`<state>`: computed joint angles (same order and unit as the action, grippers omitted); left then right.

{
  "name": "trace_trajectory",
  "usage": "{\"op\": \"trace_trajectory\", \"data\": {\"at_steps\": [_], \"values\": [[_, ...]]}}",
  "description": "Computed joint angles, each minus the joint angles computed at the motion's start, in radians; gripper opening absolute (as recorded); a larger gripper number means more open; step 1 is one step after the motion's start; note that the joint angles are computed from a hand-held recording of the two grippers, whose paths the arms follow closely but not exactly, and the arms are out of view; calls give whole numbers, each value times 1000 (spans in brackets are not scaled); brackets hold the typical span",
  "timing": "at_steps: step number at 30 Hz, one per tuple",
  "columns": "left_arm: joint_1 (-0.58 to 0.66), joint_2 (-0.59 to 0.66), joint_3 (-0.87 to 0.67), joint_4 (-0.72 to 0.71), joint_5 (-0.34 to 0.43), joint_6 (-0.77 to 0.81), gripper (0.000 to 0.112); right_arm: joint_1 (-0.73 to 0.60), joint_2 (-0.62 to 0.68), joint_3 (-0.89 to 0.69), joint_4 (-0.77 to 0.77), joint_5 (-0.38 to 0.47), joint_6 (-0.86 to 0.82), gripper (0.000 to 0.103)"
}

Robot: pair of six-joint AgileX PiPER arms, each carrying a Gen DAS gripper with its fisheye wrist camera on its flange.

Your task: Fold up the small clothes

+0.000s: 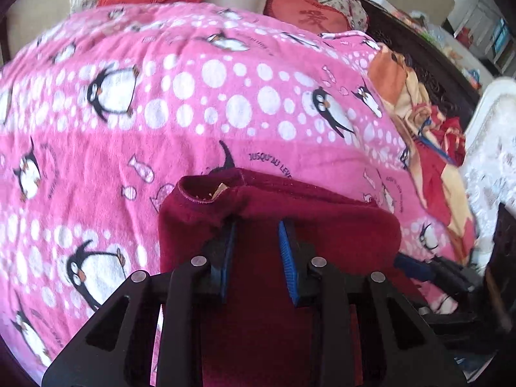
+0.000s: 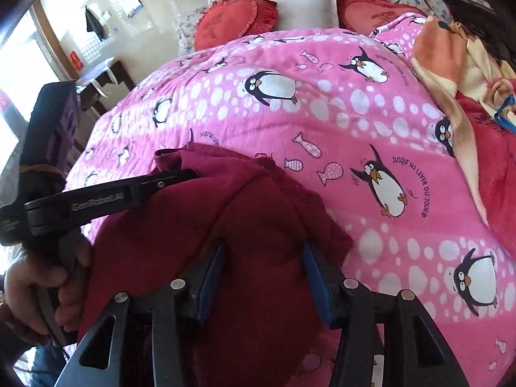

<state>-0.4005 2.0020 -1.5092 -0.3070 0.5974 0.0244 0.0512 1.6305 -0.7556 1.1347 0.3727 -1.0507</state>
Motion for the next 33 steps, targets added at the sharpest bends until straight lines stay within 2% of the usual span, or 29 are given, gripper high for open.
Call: {"op": "trace_trajectory", "data": {"at_steps": [3, 5, 6, 8, 9, 12, 16, 18, 20, 22, 23, 24, 25, 26, 27, 28, 29, 30, 31, 32, 33], "values": [[15, -82, 69, -53, -6, 77, 27, -60, -103, 29, -77, 67, 111, 49], [57, -193, 185, -184, -23, 248, 35, -145, -232, 115, 5, 112, 69, 53], [83, -252, 250, -253, -26, 348, 49, -222, -300, 180, 99, 165, -12, 67], [119, -324, 344, -353, -36, 496, 71, -306, -353, 259, 203, 219, -102, 88], [138, -353, 392, -397, -45, 560, 72, -341, -358, 282, 215, 256, -114, 89], [172, -341, 453, -497, -13, 684, 72, -426, -225, 316, 331, 418, -220, 89], [269, -266, 498, -770, 176, 886, 73, -446, 29, 333, 467, 565, -331, 89], [293, -235, 511, -834, 215, 909, 77, -468, 64, 365, 549, 625, -448, 96], [307, -221, 516, -880, 236, 931, 78, -472, 94, 335, 503, 667, -431, 98], [301, -223, 505, -878, 237, 913, 78, -475, 147, 288, 414, 766, -425, 95], [299, -222, 499, -876, 238, 908, 78, -461, 176, 261, 385, 806, -418, 87], [298, -220, 495, -879, 238, 907, 78, -444, 174, 257, 376, 805, -419, 86], [293, -211, 486, -881, 235, 900, 78, -430, 158, 263, 395, 765, -434, 85], [293, -204, 481, -885, 235, 901, 78, -416, 168, 262, 423, 732, -428, 80], [291, -199, 482, -896, 233, 905, 78, -416, 186, 270, 463, 728, -441, 68], [290, -196, 479, -901, 233, 904, 78, -416, 203, 272, 486, 740, -450, 65], [293, -197, 483, -909, 232, 908, 75, -412, 219, 277, 508, 767, -470, 65], [292, -204, 488, -908, 226, 914, 61, -405, 204, 287, 509, 761, -479, 62], [288, -222, 497, -890, 217, 914, 58, -380, 161, 300, 521, 727, -484, 58], [281, -245, 510, -875, 194, 914, 53, -365, 129, 307, 525, 718, -475, 46], [277, -270, 520, -857, 180, 909, 48, -347, 93, 310, 537, 702, -460, 42]]}}
